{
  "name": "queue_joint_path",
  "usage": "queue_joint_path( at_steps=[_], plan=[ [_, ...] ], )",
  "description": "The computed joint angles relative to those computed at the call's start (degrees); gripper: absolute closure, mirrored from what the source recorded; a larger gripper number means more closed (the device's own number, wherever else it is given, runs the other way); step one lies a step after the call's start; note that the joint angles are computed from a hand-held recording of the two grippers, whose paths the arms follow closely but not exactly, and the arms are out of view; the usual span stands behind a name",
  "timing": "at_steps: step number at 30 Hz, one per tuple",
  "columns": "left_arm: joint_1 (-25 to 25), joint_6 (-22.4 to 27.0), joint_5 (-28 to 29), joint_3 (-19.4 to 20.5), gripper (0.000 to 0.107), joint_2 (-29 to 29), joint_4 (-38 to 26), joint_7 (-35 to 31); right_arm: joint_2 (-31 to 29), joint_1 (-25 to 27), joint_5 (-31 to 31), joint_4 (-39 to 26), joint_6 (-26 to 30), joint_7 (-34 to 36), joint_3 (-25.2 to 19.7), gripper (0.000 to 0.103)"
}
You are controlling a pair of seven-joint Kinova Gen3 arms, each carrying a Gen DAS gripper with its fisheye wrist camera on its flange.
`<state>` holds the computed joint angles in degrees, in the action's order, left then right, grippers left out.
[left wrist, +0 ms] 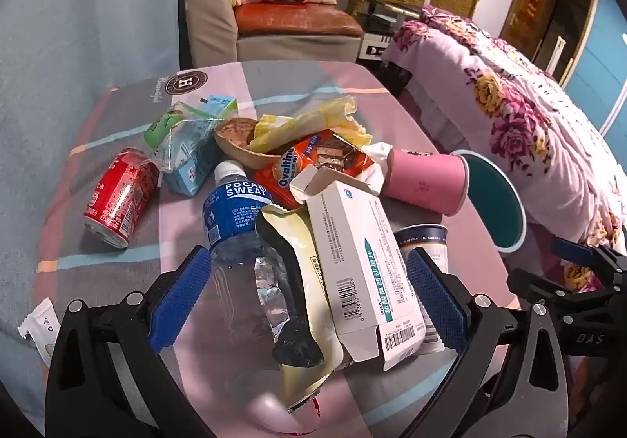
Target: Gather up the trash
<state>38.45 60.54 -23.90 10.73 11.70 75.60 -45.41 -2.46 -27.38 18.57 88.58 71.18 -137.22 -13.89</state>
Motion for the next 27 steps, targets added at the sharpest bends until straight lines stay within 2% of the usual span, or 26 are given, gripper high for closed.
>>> queue_joint_path(
  at_steps=[27],
  plan=[
    [-1.6, 0.0, 2.3, -0.3, 0.007, 0.2, 0.2, -0.3, 2.1, 0.1, -1.6, -1.3, -0.5, 2.0, 1.3, 0.006]
  ],
)
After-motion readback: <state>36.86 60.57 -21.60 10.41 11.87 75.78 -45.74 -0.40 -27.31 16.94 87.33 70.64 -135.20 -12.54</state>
